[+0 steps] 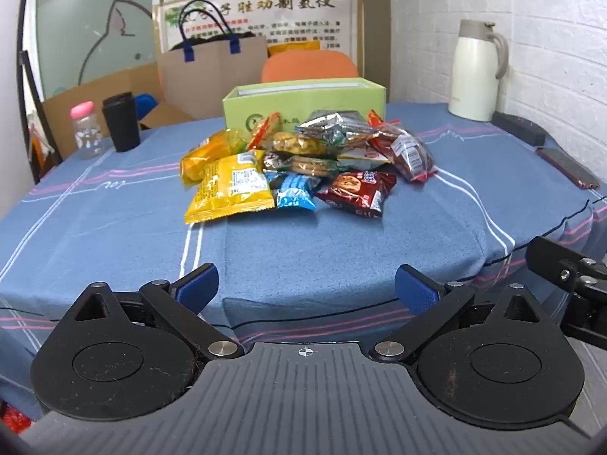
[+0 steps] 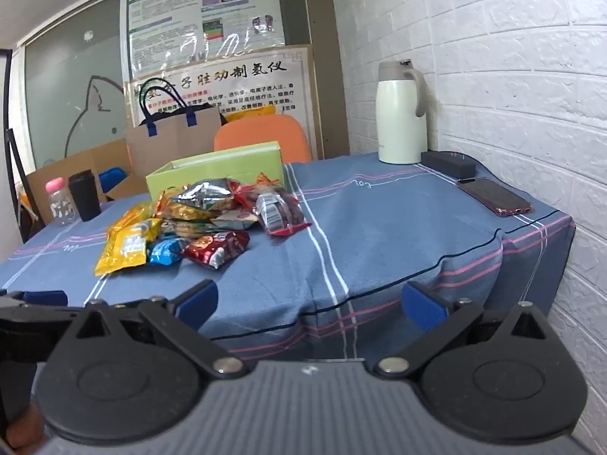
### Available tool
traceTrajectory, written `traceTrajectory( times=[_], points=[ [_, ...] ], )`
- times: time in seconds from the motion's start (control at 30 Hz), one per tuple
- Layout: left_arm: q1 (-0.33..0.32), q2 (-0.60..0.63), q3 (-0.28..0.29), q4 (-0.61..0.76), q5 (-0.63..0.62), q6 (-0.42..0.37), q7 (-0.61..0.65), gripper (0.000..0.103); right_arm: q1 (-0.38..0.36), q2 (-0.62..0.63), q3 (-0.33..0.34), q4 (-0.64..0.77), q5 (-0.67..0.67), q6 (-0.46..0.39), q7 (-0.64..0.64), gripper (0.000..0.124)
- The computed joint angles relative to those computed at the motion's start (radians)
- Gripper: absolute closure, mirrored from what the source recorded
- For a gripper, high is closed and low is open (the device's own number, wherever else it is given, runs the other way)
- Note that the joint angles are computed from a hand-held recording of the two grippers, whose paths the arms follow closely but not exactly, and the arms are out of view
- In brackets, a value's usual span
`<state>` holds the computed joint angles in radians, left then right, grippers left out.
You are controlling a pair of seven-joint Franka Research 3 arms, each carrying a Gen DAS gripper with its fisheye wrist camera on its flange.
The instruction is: Organize snacks
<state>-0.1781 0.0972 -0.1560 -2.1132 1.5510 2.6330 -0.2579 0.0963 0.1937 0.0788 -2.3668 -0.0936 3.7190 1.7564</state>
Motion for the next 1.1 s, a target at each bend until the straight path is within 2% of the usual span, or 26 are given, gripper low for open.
traceTrajectory(
  times=[0.07,0.1,0.2,0.3,0.37,0.47,1.1],
  points=[
    [0.001,0.0,0.001,0.0,0.02,0.008,-0.018,0.013,0.002,-0.007,-0.003,-0.007,0.016,-0.009,0.001,0.021],
    [0.0,0.002,0.001,0.001,0.018,0.007,-0.016,0.013,0.042,-0.011,-0.015,0.005,0.076,-0.048,-0.077,0.021],
    [-0.003,0.005,-0.001,0.003,0.01,-0.005,-0.011,0.013,0.055,-0.015,-0.011,0.008,0.133,-0.066,-0.098,0.021],
    [0.0,0.004,0.001,0.002,-0.005,0.005,0.002,0.013,-0.026,0.005,0.018,0.008,-0.021,-0.037,0.007,0.021],
    [-0.001,0.005,0.001,0.002,-0.005,0.002,0.006,0.013,-0.01,0.009,0.012,0.012,0.001,-0.04,-0.008,0.021],
    [0.0,0.0,0.003,-0.007,-0.007,0.008,0.012,0.012,-0.024,0.008,0.015,0.011,-0.035,-0.043,0.011,0.021],
    [0.01,-0.003,0.004,-0.011,-0.002,0.031,-0.007,0.011,-0.012,0.007,0.016,0.011,-0.04,-0.053,-0.018,0.021]
  ],
)
